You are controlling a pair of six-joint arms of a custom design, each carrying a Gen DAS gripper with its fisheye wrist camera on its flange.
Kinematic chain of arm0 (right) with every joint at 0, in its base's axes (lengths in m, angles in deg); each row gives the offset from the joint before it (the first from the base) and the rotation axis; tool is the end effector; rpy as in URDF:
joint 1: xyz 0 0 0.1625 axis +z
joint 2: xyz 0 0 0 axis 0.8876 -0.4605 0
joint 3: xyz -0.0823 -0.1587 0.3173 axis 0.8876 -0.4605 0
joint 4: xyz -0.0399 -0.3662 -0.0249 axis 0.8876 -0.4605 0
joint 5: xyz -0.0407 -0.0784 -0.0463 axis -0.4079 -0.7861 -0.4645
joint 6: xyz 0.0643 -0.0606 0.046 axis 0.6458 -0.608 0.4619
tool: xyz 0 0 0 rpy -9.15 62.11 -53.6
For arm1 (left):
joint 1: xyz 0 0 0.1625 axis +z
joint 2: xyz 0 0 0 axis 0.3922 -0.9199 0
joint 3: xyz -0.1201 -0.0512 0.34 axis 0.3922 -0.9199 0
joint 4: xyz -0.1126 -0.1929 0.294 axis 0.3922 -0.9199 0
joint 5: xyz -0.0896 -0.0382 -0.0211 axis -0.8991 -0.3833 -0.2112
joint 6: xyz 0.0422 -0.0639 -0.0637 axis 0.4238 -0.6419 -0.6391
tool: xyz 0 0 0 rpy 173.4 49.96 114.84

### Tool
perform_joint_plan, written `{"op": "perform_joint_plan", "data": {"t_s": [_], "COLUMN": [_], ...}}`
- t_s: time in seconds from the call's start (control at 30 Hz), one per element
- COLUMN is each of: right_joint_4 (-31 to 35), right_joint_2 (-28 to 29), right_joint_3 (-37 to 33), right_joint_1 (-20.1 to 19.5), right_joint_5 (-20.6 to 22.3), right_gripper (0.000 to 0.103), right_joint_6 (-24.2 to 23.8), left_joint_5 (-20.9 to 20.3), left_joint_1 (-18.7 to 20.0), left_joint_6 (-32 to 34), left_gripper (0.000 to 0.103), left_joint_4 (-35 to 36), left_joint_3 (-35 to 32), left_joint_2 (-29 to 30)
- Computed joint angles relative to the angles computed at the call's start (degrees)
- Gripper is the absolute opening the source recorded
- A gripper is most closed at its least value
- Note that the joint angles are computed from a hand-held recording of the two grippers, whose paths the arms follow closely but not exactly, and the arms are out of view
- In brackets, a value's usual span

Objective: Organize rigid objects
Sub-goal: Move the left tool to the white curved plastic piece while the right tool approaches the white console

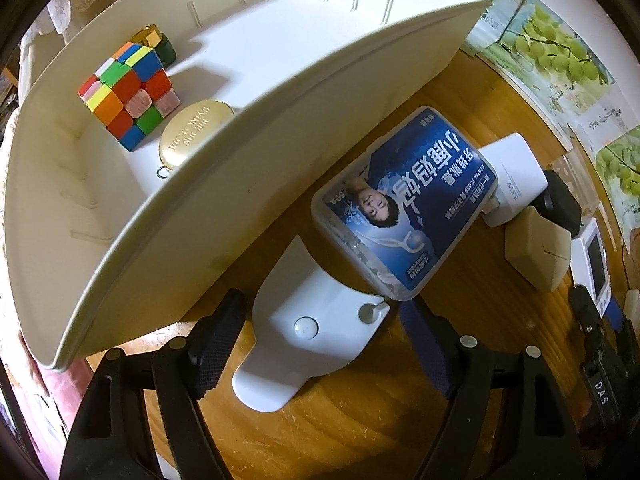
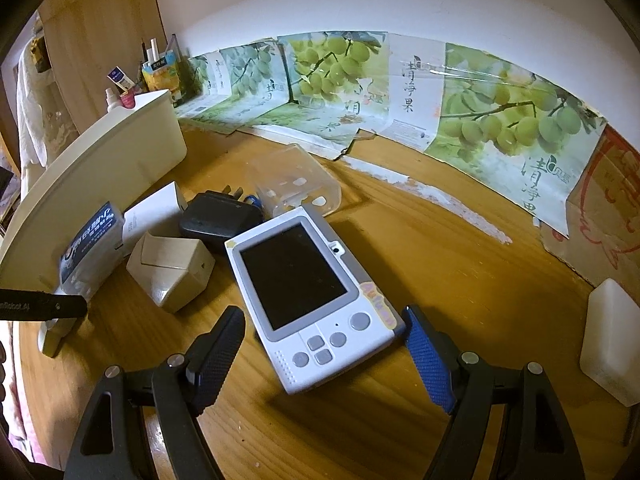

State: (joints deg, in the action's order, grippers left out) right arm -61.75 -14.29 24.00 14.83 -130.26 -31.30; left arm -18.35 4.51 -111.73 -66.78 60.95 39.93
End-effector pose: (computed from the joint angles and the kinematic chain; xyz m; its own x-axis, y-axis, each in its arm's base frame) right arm -0.0071 -0.5730 0.3832 -0.5446 -0.7172 0.4347 -0.8040 0.5940 -0.0273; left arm -0.4288 -0.4321 -0.0233 -0.4813 -0.7674 -0.4237 -0.3848 0.6193 -0.6844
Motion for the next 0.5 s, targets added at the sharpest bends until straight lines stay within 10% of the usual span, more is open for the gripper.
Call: {"op": "perform_joint_plan", "data": {"t_s": [0.5], "right_joint_4": [-3.1], "right_joint_2": [-0.1], "right_joint_3": [1.5], "right_joint_1": [0.6], "right_joint_5": [-1.6], "right_gripper": [0.074], "right_joint_6": [-0.5], "left_joint_5": [0.8], "left_joint_1": [-0.2], "left_joint_6": [-1.6], "left_gripper": [0.067], "left_joint_4": [3.8], "left_joint_3": [-2.0], "left_joint_2": [0.6]}}
